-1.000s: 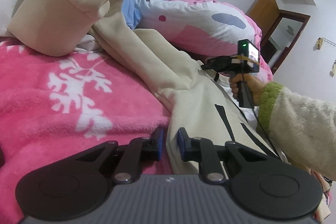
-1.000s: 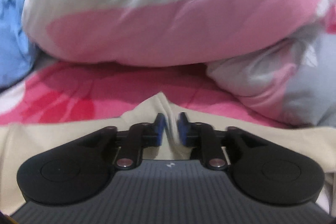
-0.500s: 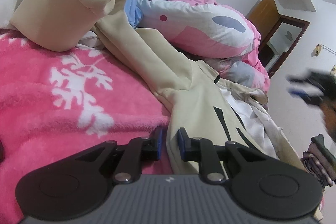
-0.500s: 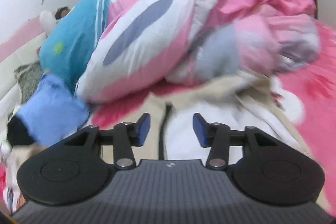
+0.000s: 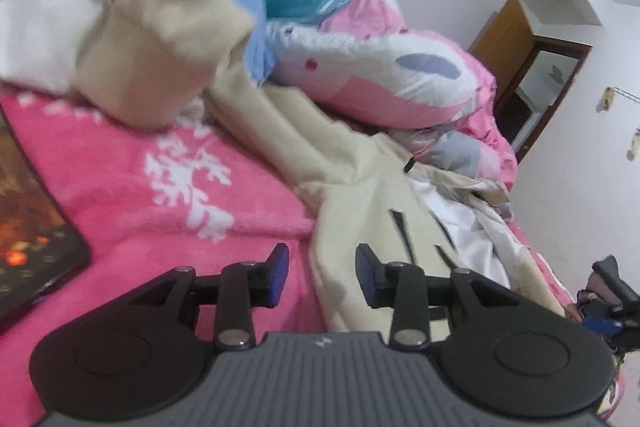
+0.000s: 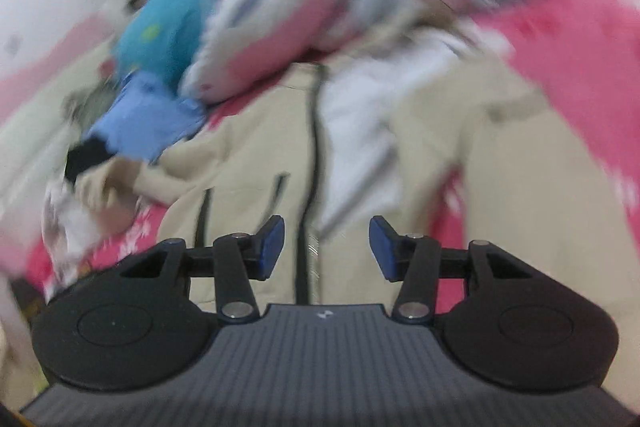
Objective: Fold clothes
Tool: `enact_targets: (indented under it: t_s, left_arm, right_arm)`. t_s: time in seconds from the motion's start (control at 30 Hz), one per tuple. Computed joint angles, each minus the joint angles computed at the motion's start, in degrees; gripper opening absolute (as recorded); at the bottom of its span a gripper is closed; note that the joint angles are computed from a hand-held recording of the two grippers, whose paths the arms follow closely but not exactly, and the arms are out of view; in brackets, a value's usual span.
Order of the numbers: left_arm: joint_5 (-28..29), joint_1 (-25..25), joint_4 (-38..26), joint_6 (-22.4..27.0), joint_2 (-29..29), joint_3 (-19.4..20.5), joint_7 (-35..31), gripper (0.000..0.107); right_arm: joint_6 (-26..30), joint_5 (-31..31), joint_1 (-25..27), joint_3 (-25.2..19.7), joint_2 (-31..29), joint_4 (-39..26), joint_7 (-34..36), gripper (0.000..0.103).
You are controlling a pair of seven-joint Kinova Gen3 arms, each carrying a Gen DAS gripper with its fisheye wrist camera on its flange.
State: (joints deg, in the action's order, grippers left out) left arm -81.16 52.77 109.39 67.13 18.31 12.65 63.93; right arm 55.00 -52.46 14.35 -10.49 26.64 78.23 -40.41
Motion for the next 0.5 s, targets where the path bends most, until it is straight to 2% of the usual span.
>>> enact_targets:
  t_s: [0.1,0.27,0.33,0.37,0.43,0.5]
  left_arm:
    - [1.93,2.23,-3.36,3.38,0.59,1.05,-6.10,0.041]
    - [4.39,4.02,-9.17,3.06,2.34,0.75,-15.54,0.042]
    - [4.56,4.46,-11.17,1.68,3.09,0.08,-18.43,0.042]
    - [4.67,4.66,-12.17,0.96,3.45,-0.28,-19.93,0.042]
    - [4.63,4.85,-14.62,-0.79,4.38,-1.12,-23.31,0.043]
    - [3.89,4.70,-16.35,-4.14,4.96,-2.06,-26.00,0.045]
  right_arm:
    - [-4.12,-1.71,1.34,1.48,-0.68,4.24,-2.65,0.046]
    - [-11.74,-9.42,6.85,1.62,-4.07,12.40,3.79,0.049]
    - [-16.08,-10.83,7.41,2.78,-5.47,15.18,5.71,0.059]
    - [-17.22,-11.25,6.57,4.94,-5.87,15.90,6.06,0.061]
    - [-16.69,-9.83,7.21,6.07,-4.76,15.40,3.98,0.066]
    - [-12.95,-6.68,9.09,5.89,-2.23,12.86,-0.23,0.069]
